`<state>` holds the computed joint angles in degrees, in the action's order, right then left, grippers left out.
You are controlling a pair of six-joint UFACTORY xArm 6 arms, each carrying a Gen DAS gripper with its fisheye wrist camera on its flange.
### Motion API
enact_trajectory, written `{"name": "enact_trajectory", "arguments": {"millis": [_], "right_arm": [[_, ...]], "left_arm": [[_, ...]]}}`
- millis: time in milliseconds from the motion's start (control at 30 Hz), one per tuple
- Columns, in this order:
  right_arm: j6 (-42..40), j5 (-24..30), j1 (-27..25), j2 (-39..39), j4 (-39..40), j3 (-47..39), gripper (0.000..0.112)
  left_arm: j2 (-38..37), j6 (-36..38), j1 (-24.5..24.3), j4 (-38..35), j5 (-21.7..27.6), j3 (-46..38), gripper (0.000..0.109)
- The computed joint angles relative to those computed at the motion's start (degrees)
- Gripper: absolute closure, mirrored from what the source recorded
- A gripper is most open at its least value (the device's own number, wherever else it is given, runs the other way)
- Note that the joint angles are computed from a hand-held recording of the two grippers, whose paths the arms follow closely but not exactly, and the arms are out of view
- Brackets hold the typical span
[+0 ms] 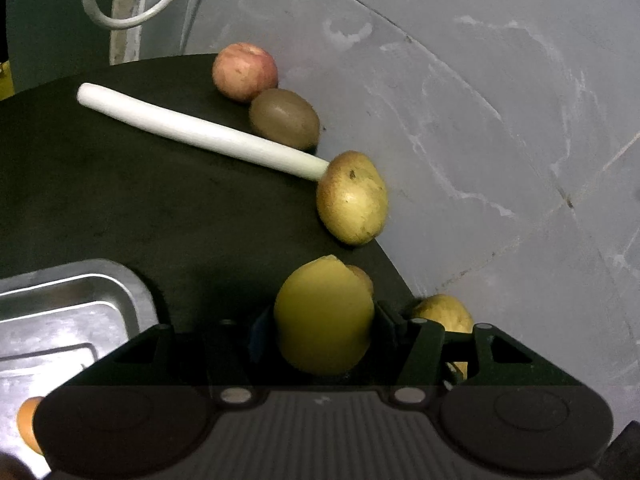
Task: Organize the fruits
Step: 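Grasp the yellow pomelo with the left tool while the right grasps a speckled pear, then carry the pomelo and pear to the tray and lower them in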
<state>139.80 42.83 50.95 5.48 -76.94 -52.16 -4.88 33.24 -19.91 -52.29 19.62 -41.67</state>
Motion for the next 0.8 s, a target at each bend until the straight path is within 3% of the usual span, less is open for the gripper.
{"name": "enact_trajectory", "arguments": {"millis": [133,367,633,800], "right_arm": [[0.35,-0.97,0.11,-0.94,-0.86,1.04,0.051],[2.16,-2.88,0.88,-3.82,-2.38,3.98,0.051],[4.22,-6.14,1.97,-6.92,-6.11,6.83,0.051],[5.31,-7.82,3.08,-8.55,-7.26,8.13,0.051]], "left_arm": [[0.14,-0.72,-1.78,2.42,-3.3,0.62,0.05],[-3.59,-7.96,-1.11,7.11,-1.71,3.69,0.05],[-12.89,-9.94,0.73,3.6,-0.48,10.85,0.05],[-20.6,-13.39,2.14,5.06,0.25,15.78,0.05]]}}
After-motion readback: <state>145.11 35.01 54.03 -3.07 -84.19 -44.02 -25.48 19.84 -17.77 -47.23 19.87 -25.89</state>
